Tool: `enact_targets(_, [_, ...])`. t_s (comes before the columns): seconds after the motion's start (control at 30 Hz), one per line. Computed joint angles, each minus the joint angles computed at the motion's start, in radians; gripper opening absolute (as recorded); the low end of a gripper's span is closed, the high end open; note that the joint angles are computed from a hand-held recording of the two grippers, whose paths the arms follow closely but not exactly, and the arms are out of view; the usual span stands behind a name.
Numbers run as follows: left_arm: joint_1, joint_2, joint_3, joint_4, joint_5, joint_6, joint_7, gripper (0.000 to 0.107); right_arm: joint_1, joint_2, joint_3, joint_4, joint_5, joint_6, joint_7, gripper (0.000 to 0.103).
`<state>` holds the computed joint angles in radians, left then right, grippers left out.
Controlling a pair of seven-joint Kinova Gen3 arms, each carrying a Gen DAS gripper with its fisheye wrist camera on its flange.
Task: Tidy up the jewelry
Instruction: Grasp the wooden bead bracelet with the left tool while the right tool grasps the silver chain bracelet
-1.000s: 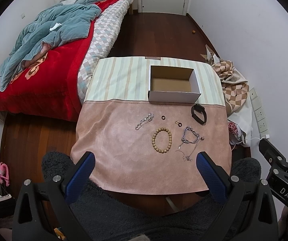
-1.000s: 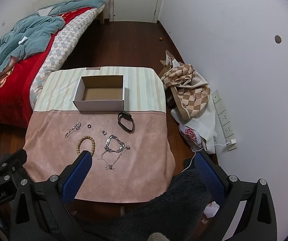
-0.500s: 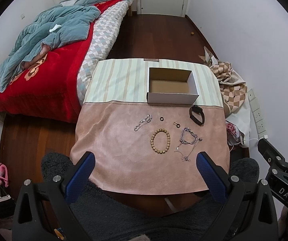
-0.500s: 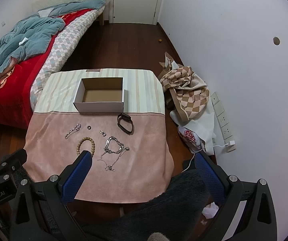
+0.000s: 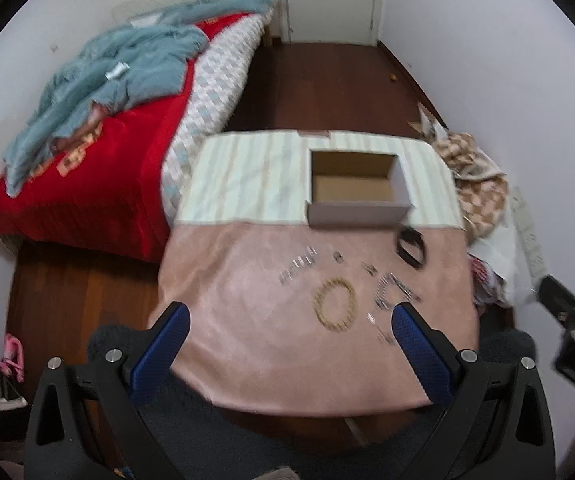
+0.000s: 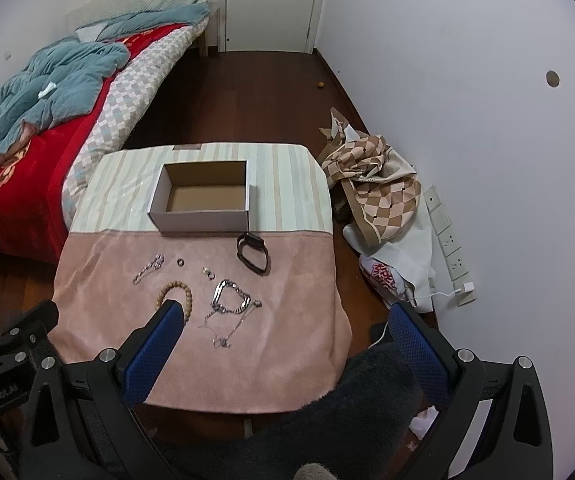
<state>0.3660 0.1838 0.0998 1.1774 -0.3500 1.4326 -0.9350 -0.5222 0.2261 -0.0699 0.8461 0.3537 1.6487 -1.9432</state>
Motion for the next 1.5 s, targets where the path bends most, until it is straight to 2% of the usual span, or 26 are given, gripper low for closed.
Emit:
enact_targets(0.1, [-0.061, 0.035, 0.031, 0.030, 0.010, -0.054, -0.007, 0.103, 0.050, 0.022, 0.010, 0.038, -0.050, -0.056, -0.007, 0.103])
enact_targets(0.2, [-0.048, 0.075, -0.025, 0.058, 0.039, -0.107, -0.035, 0.103, 0.104, 0.065, 0.016, 0.075, -0.116, -0.107, 0.001, 0.103])
enact_targets(0.33, [-0.046, 0.144, -0.043, 0.076, 0.029, -0.147, -0.046, 0.103, 0.152, 0.123, 0.020, 0.141, -0.182, -0.196, 0.018, 0.103])
enact_targets(0.5, [-0.063, 0.224, -0.055, 0.097, 0.058, -0.186, -0.096, 0.103, 0.167, 0.204, 0.020, 0.217, -0.219, -0.278, 0.039, 0.090])
enact_targets(0.57, [-0.075, 0.265, -0.058, 0.099, 0.083, -0.185, -0.118, 0.102, 0.177, 0.239, 0.017, 0.233, -0.248, -0.290, 0.050, 0.083])
enact_targets(0.63, [-0.083, 0.302, -0.062, 0.096, 0.107, -0.176, -0.136, 0.101, 0.192, 0.272, 0.012, 0.253, -0.282, -0.315, 0.067, 0.080])
enact_targets(0.67, [-0.091, 0.311, -0.062, 0.100, 0.124, -0.182, -0.147, 0.098, 0.194, 0.280, 0.012, 0.264, -0.290, -0.328, 0.073, 0.077])
enact_targets(0.8, [-0.133, 0.349, -0.052, 0.113, 0.210, -0.197, -0.194, 0.067, 0.197, 0.315, 0.004, 0.298, -0.317, -0.382, 0.112, 0.069])
enact_targets(0.87, [-0.151, 0.359, -0.048, 0.119, 0.247, -0.201, -0.216, 0.058, 0.190, 0.326, 0.005, 0.303, -0.319, -0.391, 0.123, 0.065])
enact_targets(0.93, [-0.160, 0.364, -0.047, 0.130, 0.271, -0.215, -0.237, 0.052, 0.190, 0.336, 0.004, 0.308, -0.327, -0.402, 0.135, 0.061])
enact_targets(1.03, [-0.166, 0.350, -0.047, 0.157, 0.289, -0.253, -0.262, 0.050, 0.191, 0.347, 0.000, 0.309, -0.338, -0.408, 0.159, 0.055])
enact_targets(1.13, [-0.169, 0.340, -0.048, 0.171, 0.296, -0.276, -0.288, 0.041, 0.192, 0.348, -0.001, 0.316, -0.344, -0.415, 0.184, 0.043])
enact_targets(1.2, [-0.167, 0.325, -0.049, 0.194, 0.293, -0.306, -0.302, 0.023, 0.174, 0.346, 0.006, 0.319, -0.326, -0.418, 0.184, 0.039])
enact_targets(1.23, [-0.167, 0.317, -0.050, 0.205, 0.292, -0.318, -0.309, 0.018, 0.167, 0.344, 0.009, 0.325, -0.317, -0.426, 0.184, 0.035])
enact_targets(1.27, [-0.177, 0.308, -0.046, 0.218, 0.303, -0.329, -0.322, 0.006, 0.164, 0.341, 0.010, 0.329, -0.314, -0.429, 0.184, 0.026])
enact_targets(1.33, [-0.189, 0.306, -0.044, 0.217, 0.320, -0.329, -0.337, 0.006, 0.169, 0.337, 0.008, 0.335, -0.323, -0.436, 0.184, 0.013])
enact_targets(1.5, [-0.215, 0.267, -0.044, 0.241, 0.351, -0.338, -0.362, 0.006, 0.203, 0.322, -0.006, 0.356, -0.382, -0.456, 0.179, 0.010])
